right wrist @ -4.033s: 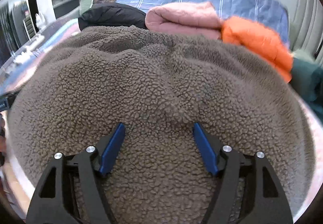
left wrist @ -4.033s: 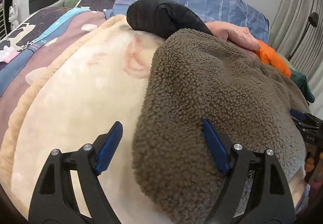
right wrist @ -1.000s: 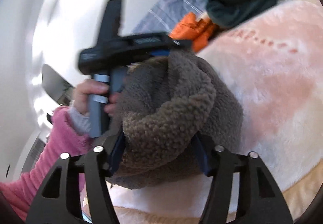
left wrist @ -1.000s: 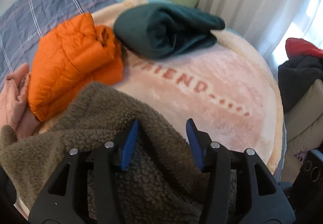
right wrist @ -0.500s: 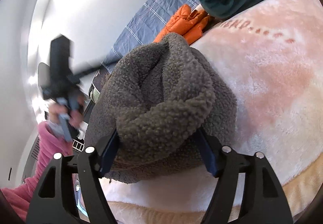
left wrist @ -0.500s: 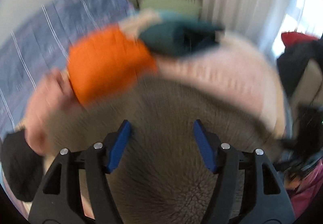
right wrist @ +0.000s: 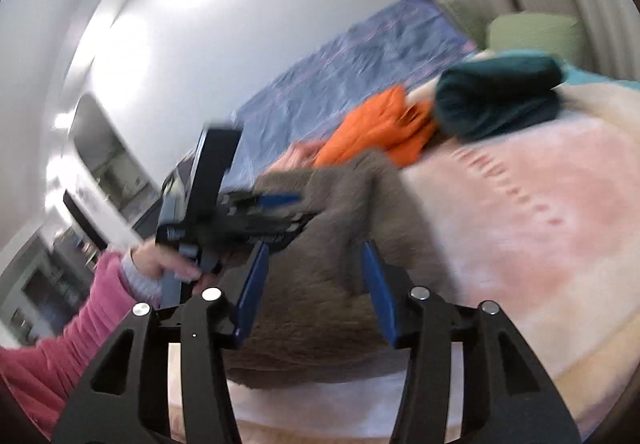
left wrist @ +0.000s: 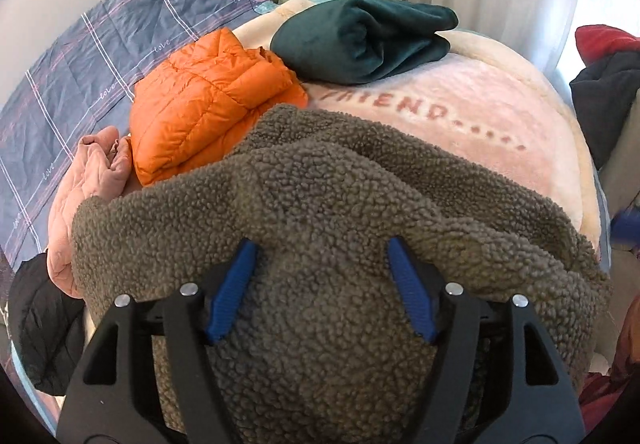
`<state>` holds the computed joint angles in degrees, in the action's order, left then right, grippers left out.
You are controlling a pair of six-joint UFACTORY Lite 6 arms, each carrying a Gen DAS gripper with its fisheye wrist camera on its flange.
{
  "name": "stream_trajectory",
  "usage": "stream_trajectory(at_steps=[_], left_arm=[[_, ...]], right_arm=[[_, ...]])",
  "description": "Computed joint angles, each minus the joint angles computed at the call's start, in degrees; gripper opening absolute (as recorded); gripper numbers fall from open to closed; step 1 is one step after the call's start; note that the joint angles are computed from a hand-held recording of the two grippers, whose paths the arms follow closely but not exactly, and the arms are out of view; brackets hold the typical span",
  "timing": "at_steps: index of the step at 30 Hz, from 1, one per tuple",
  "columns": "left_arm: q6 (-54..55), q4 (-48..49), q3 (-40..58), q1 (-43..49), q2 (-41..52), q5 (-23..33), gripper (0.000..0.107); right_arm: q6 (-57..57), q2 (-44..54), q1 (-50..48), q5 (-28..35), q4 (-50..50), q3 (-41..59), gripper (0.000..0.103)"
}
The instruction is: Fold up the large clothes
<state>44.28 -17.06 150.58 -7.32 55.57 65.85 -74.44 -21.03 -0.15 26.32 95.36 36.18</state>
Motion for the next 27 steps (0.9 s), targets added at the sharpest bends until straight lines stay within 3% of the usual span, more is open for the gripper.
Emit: stream_trajectory(at_steps=[1, 2, 3, 5, 7, 14, 20, 23, 24, 25, 27], left_arm=[[-0.3, 0.5, 1.0, -0.2, 0.6, 0.3, 0.071], [-0.8, 1.3, -0.1, -0.6, 0.1, -0.8, 0.071], [-1.2, 2.4, -3.7, -1.1, -1.6, -3.2, 0.071], [-1.1, 4.0, -15.5, -2.6, -6.7, -11.5, 0.071], [-0.3, 2.9, -19.7, -3.2, -7.9, -14.7, 0.071], [0.5, 1.2, -20.4, -2.0, -9.2, -14.9, 0.072], [1.5, 4.5, -35.6, -3.8, -20.4, -25.6, 0.072], [0.7, 5.7, -33.1, -4.2, -20.3, -23.9, 0.061], [-0.5, 6.9, -29.8, -4.3, -18.8, -22.3, 0.048], [-1.6, 8.1, -25.7, -4.5, -16.8, -20.5, 0.043], [-4.7, 9.8, -13.7, -3.9, -10.0, -18.1, 0.043]], right_arm=[[-1.0, 6.0, 1.8, -2.6, 0.8, 1.7, 0.049], [-4.4, 11.9, 1.9, -2.9, 4.0, 3.3, 0.059], [-8.7, 15.4, 1.0, -0.7, 8.8, 3.3, 0.064], [-11.3, 19.5, -3.7, 7.2, 11.2, 2.2, 0.066], [-9.5, 19.4, -5.3, 8.2, 8.7, 1.9, 0.065], [-7.3, 16.4, -1.4, 2.2, 7.4, 2.4, 0.067], [-6.4, 16.3, -1.4, 2.1, 5.5, 2.7, 0.068], [-5.6, 16.1, -0.7, 1.1, 4.4, 3.1, 0.068], [-6.0, 16.5, -0.1, 0.4, 4.9, 3.6, 0.068], [-6.1, 16.4, 0.2, 0.0, 5.0, 3.6, 0.068], [-6.8, 17.2, 0.5, -0.3, 5.9, 4.1, 0.068]])
